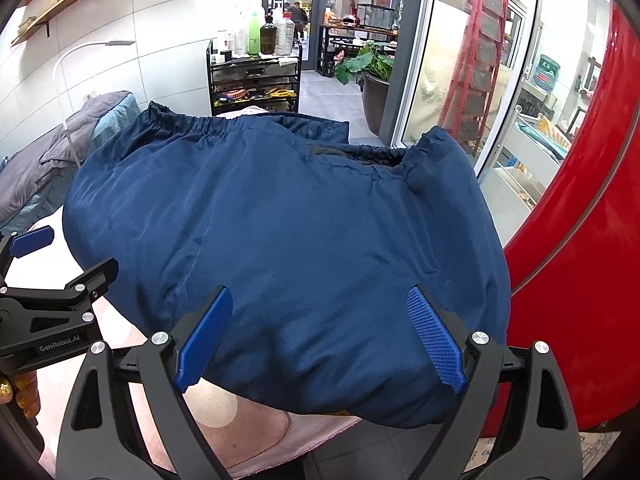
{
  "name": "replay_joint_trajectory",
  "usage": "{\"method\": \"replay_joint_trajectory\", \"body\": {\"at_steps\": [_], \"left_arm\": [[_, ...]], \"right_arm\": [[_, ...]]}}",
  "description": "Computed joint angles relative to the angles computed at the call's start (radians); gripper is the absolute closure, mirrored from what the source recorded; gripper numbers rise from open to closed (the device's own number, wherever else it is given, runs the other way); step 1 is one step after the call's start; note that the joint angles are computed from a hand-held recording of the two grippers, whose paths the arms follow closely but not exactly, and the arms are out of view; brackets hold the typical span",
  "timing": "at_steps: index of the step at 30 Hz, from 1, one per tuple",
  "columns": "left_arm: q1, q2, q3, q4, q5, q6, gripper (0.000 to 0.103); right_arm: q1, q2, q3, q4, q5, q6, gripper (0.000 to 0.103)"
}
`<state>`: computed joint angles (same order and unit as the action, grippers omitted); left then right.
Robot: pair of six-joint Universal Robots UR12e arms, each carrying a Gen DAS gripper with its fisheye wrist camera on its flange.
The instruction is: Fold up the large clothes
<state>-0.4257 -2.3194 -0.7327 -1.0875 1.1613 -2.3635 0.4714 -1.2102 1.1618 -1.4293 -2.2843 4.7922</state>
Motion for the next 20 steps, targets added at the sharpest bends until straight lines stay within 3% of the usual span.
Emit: {"method": "replay_joint_trajectory", "body": {"at_steps": [20], "left_arm": [[-0.003,0.011,-0.026,0.049,0.006,0.008,0.006]], "right_arm": [[-0.002,0.002,-0.002,0.016,0.004,0.008,0.015]]}}
